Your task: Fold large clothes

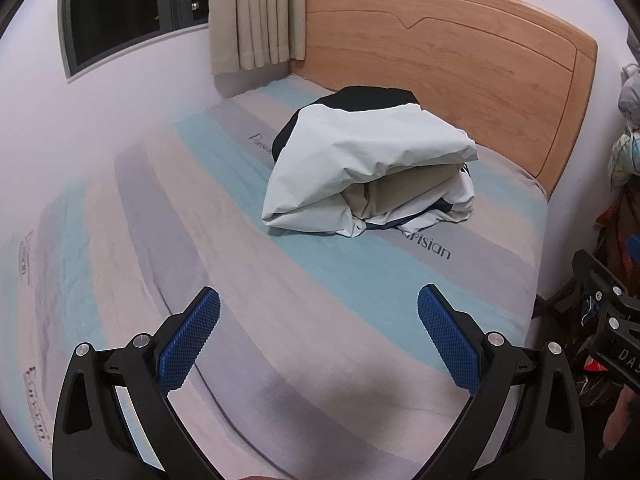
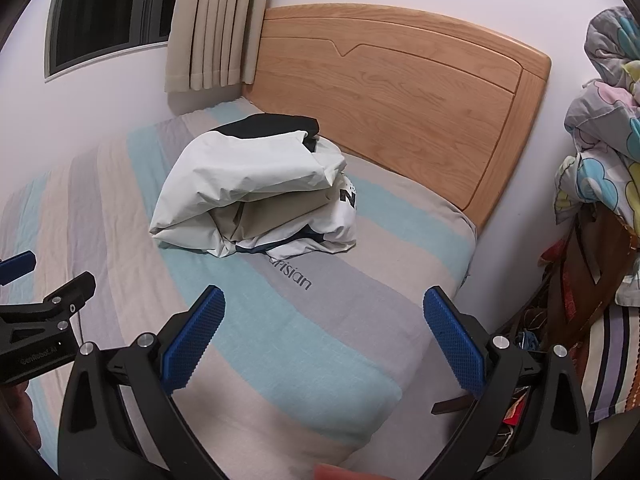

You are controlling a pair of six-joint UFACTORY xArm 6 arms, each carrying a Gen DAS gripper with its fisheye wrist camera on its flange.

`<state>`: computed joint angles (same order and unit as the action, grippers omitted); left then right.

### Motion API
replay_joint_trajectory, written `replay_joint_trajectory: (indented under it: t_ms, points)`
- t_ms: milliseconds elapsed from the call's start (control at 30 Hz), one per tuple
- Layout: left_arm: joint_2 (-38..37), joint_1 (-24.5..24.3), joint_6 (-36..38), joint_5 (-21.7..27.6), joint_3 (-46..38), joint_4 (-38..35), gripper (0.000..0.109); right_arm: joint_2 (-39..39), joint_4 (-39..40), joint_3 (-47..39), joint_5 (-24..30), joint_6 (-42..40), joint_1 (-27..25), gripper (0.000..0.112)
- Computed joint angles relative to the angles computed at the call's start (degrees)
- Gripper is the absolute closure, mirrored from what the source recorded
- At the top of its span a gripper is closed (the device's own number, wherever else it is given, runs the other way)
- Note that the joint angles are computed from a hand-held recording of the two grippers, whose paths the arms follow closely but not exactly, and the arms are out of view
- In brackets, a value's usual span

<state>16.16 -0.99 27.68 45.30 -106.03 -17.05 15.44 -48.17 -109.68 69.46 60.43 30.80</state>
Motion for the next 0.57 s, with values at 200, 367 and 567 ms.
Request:
replay_joint_trajectory:
  t_ms: [200, 367, 567]
  points:
    - [-1.76, -0.32, 0.02, -5.03, 3.31, 0.6, 0.011, -0.23, 0.31, 0.36, 0.05, -0.23, -0.11, 0.017]
    - [-0.52, -0.33, -0.79, -2.12, 0.89, 1.98, 0.011, -0.33, 0.69, 0.49, -0.3, -0.48, -0.38, 0.017]
    - [0.37, 0.02, -0.54, -0.45, -0.66, 1.09, 0.012, -0.49, 0.68, 0.79, -0.58, -0.46, -0.49, 0.017]
